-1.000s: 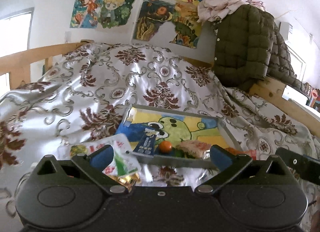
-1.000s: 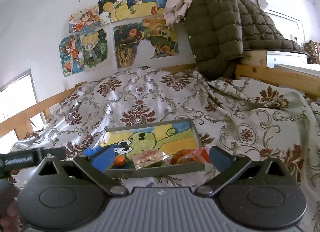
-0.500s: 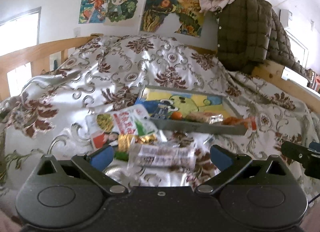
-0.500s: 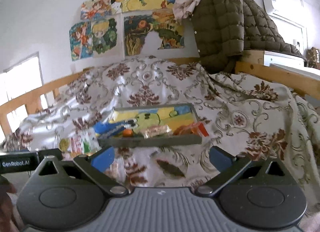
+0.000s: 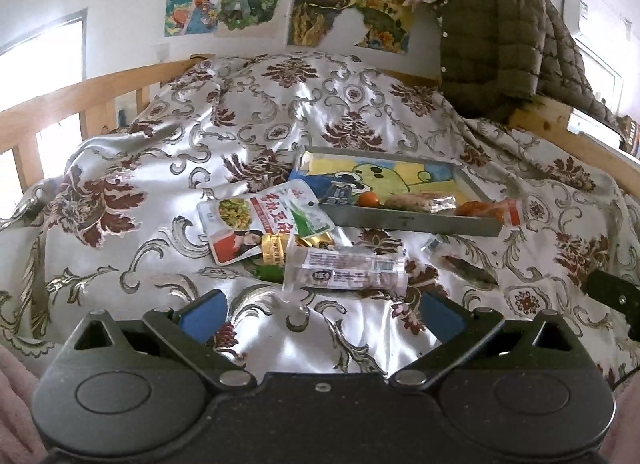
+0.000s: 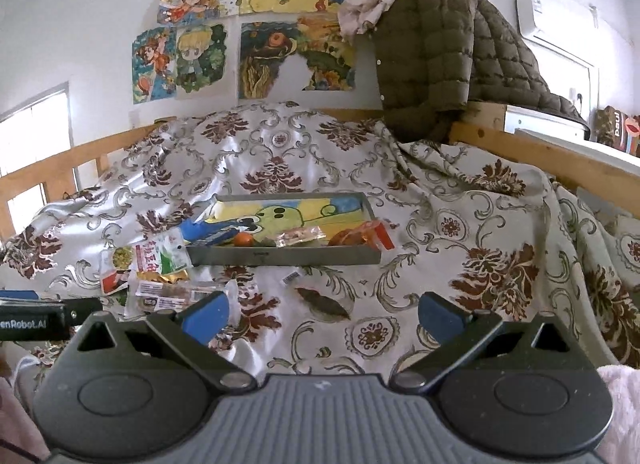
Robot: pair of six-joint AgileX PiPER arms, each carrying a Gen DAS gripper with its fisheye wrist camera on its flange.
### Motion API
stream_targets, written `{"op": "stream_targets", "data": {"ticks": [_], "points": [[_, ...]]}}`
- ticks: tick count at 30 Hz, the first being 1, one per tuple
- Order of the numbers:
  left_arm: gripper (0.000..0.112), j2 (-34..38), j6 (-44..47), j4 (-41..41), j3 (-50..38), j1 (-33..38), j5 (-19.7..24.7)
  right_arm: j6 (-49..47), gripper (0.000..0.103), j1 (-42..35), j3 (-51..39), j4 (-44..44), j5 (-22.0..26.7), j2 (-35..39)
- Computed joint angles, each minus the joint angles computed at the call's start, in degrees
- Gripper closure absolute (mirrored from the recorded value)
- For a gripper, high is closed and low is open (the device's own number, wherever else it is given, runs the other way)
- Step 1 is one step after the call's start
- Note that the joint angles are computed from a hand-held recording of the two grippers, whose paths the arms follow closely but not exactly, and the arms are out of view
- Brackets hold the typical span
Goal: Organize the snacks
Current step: 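Open both tools and pull them back from the grey tray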
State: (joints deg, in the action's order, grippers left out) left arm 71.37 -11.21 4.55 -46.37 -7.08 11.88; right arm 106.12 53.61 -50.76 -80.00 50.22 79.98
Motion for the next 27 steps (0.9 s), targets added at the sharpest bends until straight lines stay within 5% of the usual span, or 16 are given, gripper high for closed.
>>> {"op": "stream_targets", "data": {"ticks": [5,11,27], "points": [[0.010,0.2,-2.9,4.4,-1.8,-0.6,1.5,0.4,0.000,-0.5,0.4,-0.4,-0.7,-0.4],[0.010,1.5,13.9,-8.9,-5.0,1.3,3.0,0.1,0.000,-0.8,-0.2,0.4,-0.9,0.1],[0.010,6.8,40.7,-27.7,-7.8,1.3,1.4,-4.4,0.000,-6.7,-2.6,6.1,-7.3,0.2]]}}
